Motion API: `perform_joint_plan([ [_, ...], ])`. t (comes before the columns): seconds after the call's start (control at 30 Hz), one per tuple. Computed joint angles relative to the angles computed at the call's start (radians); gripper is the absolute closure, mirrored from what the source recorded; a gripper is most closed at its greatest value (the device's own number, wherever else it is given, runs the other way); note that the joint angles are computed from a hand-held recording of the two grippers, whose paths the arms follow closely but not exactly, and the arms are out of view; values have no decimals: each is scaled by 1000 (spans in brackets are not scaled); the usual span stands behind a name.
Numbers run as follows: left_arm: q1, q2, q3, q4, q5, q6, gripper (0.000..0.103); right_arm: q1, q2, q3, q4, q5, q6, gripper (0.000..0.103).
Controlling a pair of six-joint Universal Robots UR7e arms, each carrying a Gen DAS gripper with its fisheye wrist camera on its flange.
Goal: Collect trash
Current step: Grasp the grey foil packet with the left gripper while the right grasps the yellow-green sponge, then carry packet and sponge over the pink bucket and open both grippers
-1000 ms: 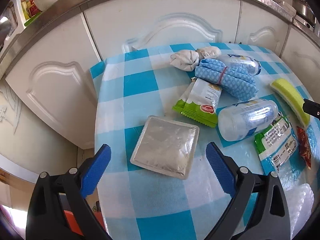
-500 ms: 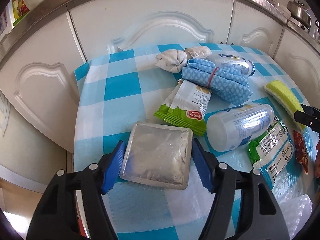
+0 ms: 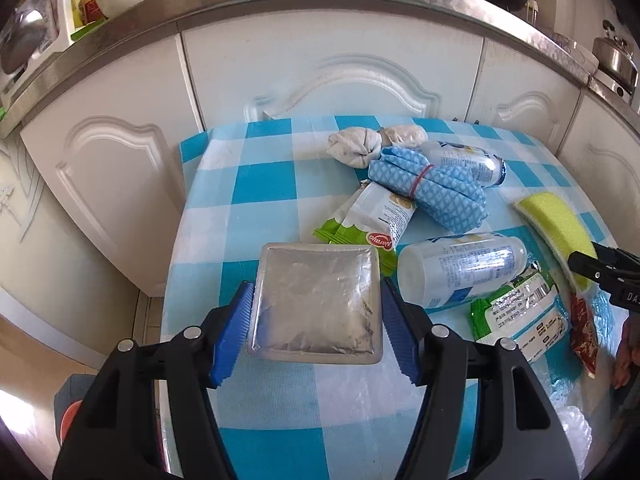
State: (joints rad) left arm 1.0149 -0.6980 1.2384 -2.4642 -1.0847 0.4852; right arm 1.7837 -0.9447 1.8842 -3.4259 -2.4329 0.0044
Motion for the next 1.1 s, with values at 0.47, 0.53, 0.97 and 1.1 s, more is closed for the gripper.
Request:
perform_joint_plan([
  [0.47,-11,-189,222,-126,34,-112,39,1,-11,35,-110,17,-29,31],
  [0.53,-9,-224,261,-140,37,-130,39,4,-9,39,-133,16,-41,32],
  [0.97,27,-402,425,-210,56,-207,39,7,-77,122,-215,244,63,32],
  [1.1,52,-438,441,-221,66,-224,39,49,-65,111,-232,253,49,32],
])
